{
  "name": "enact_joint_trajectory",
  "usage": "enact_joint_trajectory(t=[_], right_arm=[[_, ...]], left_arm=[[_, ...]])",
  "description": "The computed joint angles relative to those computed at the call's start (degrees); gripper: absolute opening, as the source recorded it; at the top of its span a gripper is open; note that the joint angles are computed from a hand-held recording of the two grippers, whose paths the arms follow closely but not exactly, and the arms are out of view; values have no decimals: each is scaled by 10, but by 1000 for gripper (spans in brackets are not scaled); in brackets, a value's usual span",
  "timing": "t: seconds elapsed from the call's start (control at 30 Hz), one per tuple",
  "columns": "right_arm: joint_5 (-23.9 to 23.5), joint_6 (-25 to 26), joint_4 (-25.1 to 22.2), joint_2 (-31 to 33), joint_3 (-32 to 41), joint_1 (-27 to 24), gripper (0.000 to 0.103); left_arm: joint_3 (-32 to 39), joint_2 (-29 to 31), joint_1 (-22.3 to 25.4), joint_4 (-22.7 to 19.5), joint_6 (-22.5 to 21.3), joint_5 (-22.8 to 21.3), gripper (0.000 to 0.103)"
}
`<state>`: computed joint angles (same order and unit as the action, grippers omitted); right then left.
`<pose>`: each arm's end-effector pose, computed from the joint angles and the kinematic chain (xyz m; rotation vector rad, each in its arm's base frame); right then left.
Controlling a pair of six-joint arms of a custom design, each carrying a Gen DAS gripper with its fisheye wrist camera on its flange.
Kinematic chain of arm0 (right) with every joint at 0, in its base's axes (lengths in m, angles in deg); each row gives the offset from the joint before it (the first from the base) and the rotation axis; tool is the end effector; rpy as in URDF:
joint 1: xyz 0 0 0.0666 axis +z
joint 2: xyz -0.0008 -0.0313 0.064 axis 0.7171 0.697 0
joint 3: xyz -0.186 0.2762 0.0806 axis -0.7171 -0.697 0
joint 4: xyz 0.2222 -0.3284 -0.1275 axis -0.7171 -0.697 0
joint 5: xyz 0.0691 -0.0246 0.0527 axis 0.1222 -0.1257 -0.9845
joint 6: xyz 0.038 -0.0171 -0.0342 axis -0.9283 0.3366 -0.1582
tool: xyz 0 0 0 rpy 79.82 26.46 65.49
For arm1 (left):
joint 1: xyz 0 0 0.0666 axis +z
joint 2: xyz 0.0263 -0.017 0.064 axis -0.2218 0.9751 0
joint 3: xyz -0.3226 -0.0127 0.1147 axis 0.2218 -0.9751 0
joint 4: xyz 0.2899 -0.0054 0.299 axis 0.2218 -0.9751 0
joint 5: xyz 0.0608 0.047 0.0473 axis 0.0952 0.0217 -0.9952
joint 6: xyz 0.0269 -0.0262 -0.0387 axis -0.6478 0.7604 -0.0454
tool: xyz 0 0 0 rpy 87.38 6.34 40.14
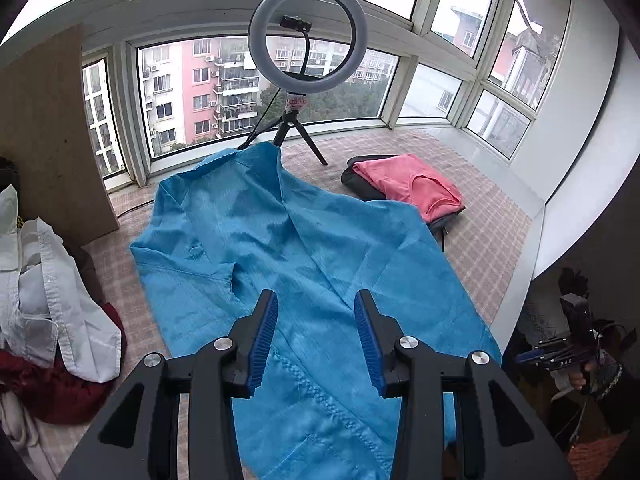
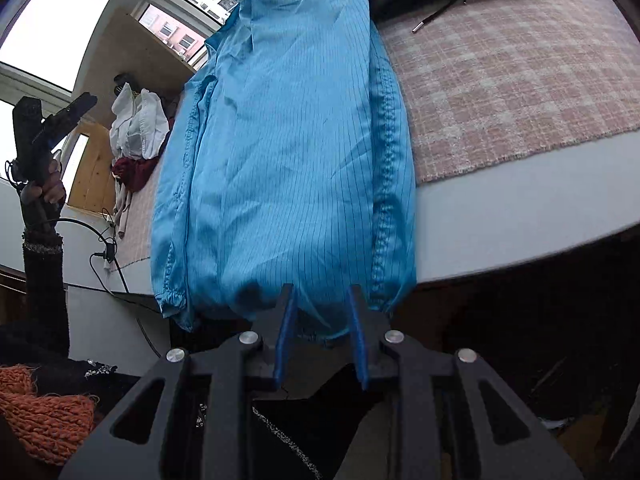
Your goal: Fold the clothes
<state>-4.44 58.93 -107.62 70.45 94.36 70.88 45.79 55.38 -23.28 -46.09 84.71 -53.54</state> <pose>0.3787 0.1963 0.4074 -0.5247 2.8526 0.8636 0.3266 -0.0663 0.6210 0.1633 2.4508 -0.3134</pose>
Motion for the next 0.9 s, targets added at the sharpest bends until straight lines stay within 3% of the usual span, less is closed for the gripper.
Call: enact_joint_trajectory(t=[0.13, 0.2, 0.27, 0.4, 0.43, 0.5, 0.77, 0.83, 0.9], right_arm=[[63, -19, 26, -31, -66, 44, 25], [83, -33, 40, -37, -79, 53, 30], [67, -49, 62, -44, -91, 50, 36], [46, -67, 90, -43, -100, 46, 36], [39, -71, 94, -44, -101, 45, 33], [28, -79, 101, -46, -105, 42, 2], [104, -48, 34, -75, -91, 18, 2], [138, -61, 27, -72, -86, 15, 2], [135, -72, 22, -70, -80, 12, 6]], left_arm=[[-60, -78, -39, -43, 15, -28, 38], [-79, -107, -63, -60, 28, -37, 38], [-91, -129, -88, -71, 41, -46, 38], [-110, -160, -128, -81, 70, -60, 38], [-113, -164, -135, -83, 75, -62, 38], [-119, -171, -151, -86, 85, -68, 38], [-163, -186, -239, -78, 127, -86, 38], [-181, -183, -263, -65, 139, -77, 39], [-200, -180, -287, -49, 152, -66, 39]])
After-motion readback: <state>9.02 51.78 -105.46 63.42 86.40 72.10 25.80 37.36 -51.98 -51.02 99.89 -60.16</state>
